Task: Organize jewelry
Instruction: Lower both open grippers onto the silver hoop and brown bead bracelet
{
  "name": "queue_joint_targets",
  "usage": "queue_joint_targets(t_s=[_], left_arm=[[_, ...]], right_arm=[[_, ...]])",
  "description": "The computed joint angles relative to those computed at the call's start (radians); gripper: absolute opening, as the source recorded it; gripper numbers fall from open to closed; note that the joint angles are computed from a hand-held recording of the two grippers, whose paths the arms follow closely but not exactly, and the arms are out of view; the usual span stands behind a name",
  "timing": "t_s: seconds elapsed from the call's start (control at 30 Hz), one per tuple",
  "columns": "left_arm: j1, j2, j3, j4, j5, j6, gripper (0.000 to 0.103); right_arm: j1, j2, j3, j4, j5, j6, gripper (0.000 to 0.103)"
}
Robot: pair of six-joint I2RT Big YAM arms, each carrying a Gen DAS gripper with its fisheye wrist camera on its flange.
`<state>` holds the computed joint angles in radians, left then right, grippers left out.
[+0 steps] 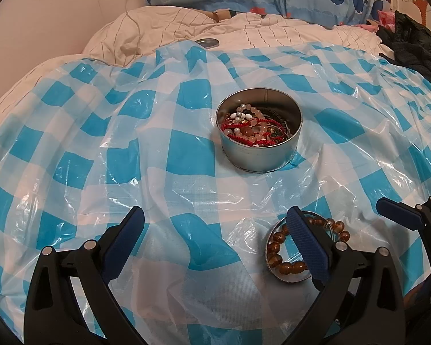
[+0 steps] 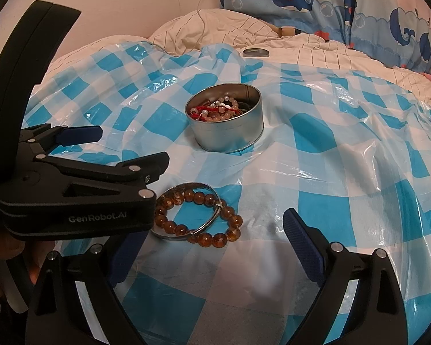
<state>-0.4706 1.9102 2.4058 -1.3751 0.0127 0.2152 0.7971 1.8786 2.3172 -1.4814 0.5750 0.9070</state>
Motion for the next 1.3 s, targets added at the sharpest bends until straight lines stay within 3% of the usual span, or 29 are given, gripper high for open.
queue_joint_targets(t_s=[0.33, 0.6, 0.77, 0.93, 1.1, 1.2, 1.3], left_arm=[[0.001, -0.006, -0.008, 0.003, 0.007, 0.002, 0.095], [0.033, 0.028, 0.059, -0.049, 0.059, -0.034, 0.095], [0.022, 0.016, 0.029, -0.056, 0.093, 0.033, 0.095], [-0.01, -0.036, -0.075, -0.028, 0.116, 0.143, 0.095], [-0.014, -0.072, -0.153, 0.008, 0.089, 0.208, 0.095], [0.005, -0.061, -0.146, -0.003, 0.093, 0.192, 0.095], [0.017, -0.045, -0.123, -0.015, 0.107, 0.156, 0.095]], right_arm=[[0.0, 0.0, -0.002, 0.002, 0.003, -0.005, 0.09], [-0.006, -0.009, -0.004, -0.033, 0.004, 0.005, 0.09], [-0.022, -0.055, -0.031, -0.123, 0.101, 0.132, 0.09], [-0.046, -0.163, -0.157, -0.076, 0.124, 0.238, 0.09], [-0.044, -0.131, -0.114, -0.078, 0.064, 0.148, 0.09], [-0.034, -0.083, -0.043, -0.135, 0.077, 0.107, 0.09], [-0.034, -0.089, -0.053, -0.129, 0.071, 0.118, 0.09]])
